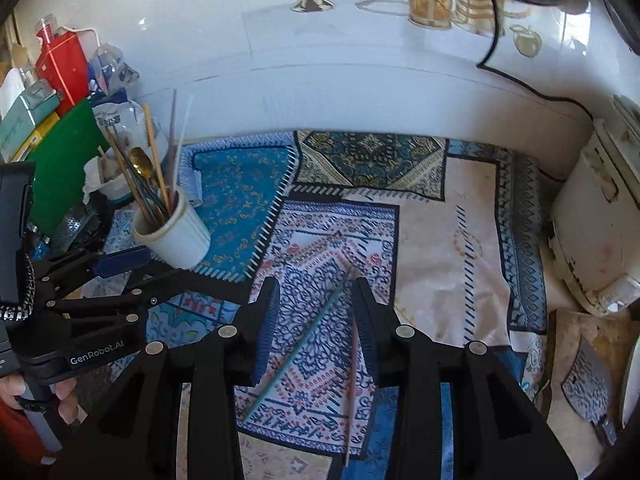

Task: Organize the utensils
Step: 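Move both tools back to the last chopsticks on the mat, then grasp a teal chopstick with the left tool while the right tool grasps a pink chopstick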

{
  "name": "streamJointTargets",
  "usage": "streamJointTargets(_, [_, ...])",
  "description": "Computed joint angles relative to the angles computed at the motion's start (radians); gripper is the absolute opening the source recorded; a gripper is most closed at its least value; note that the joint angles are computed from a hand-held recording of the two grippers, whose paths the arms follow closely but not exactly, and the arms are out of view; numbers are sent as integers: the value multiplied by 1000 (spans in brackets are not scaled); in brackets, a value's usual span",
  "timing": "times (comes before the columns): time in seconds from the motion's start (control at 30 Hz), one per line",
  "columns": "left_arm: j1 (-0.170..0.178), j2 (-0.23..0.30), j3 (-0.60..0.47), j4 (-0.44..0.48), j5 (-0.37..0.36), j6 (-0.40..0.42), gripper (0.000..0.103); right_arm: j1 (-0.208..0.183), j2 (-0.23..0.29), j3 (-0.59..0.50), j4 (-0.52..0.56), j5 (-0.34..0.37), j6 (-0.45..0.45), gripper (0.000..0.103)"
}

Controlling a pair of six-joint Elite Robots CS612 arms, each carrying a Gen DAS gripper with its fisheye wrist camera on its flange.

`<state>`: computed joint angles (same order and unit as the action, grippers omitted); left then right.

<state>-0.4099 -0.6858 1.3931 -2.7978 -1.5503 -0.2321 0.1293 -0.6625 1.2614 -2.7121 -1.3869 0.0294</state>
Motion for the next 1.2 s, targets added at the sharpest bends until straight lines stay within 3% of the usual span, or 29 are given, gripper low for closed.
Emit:
streamJointTargets(0.47, [-42, 123, -160, 249, -33, 82, 56, -49, 3, 58, 140, 3, 22, 34])
streamJointTargets(0.67, [-41, 167, -238, 371, -90, 121, 27, -58, 12, 56, 169, 34, 19, 34])
streamJointTargets(0.83, [-52, 177, -260, 383, -53, 170, 18, -61, 21, 49, 181, 64, 10, 34])
streamJointTargets(0.9, [-58, 182, -265, 377, -29, 185, 8, -59, 26, 41, 191, 73, 0, 34])
streamJointTargets(1.2, [-31, 186, -270, 385, -101, 153, 3, -48, 73, -26, 264, 123, -30, 34])
